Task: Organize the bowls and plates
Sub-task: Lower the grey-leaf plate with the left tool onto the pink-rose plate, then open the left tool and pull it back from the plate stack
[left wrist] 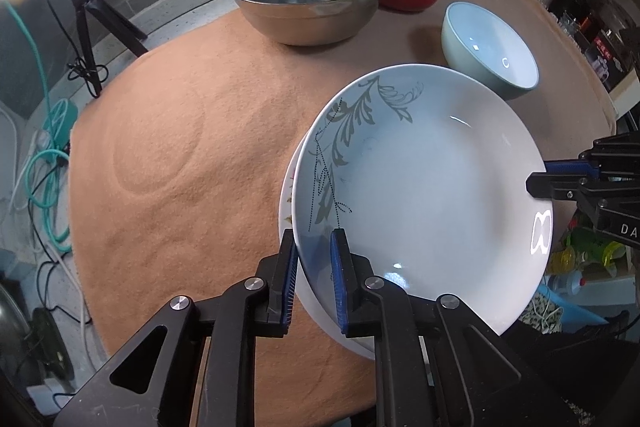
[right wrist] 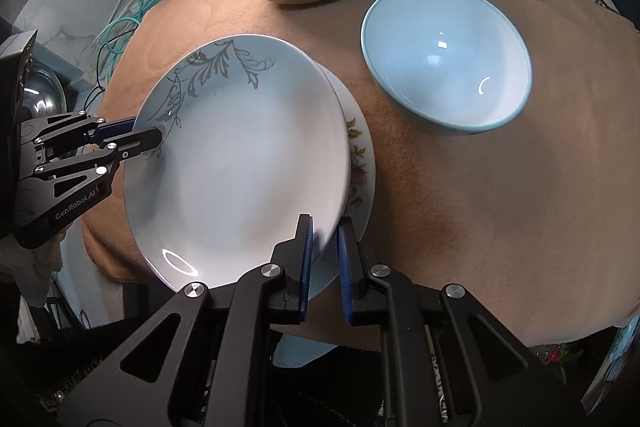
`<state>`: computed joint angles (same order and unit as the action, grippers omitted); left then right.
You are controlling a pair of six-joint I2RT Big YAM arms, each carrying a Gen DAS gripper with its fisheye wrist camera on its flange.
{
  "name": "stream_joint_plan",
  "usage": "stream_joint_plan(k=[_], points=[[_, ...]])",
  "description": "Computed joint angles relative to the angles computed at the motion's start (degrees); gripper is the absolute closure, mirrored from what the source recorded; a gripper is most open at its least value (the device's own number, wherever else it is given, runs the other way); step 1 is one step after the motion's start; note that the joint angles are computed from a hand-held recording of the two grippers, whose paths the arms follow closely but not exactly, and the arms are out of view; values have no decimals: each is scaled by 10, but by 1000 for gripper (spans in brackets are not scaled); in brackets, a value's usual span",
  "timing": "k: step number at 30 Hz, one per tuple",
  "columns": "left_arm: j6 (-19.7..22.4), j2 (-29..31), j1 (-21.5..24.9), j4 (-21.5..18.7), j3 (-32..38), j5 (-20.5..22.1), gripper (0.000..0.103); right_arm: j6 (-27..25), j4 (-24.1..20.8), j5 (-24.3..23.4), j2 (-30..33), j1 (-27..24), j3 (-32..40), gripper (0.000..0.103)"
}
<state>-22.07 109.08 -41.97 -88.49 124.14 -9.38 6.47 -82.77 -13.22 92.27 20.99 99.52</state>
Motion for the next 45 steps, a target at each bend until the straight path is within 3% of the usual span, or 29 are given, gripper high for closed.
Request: stream_joint_plan(k=[10,22,25,29,38,45], points=[[-39,-19,16,37,-31,50,86,3,7,-14,-5,-9,-2,91],[-82,-42,37,91,-40,79,86,6,18,-28,-7,-28,35,91],[-90,-38,48,106,-29,78,86,18,33,-32,-3,-34,51,90],[-111,-26,65,132,-9,77,86,51,64,-46,12,-48,74,70],[-144,37,99,145,77,79,83,113,89,-76,91,-57,167,70],[-163,92,119,126,151,105,82,129,65,-64,169,-51,265,70]])
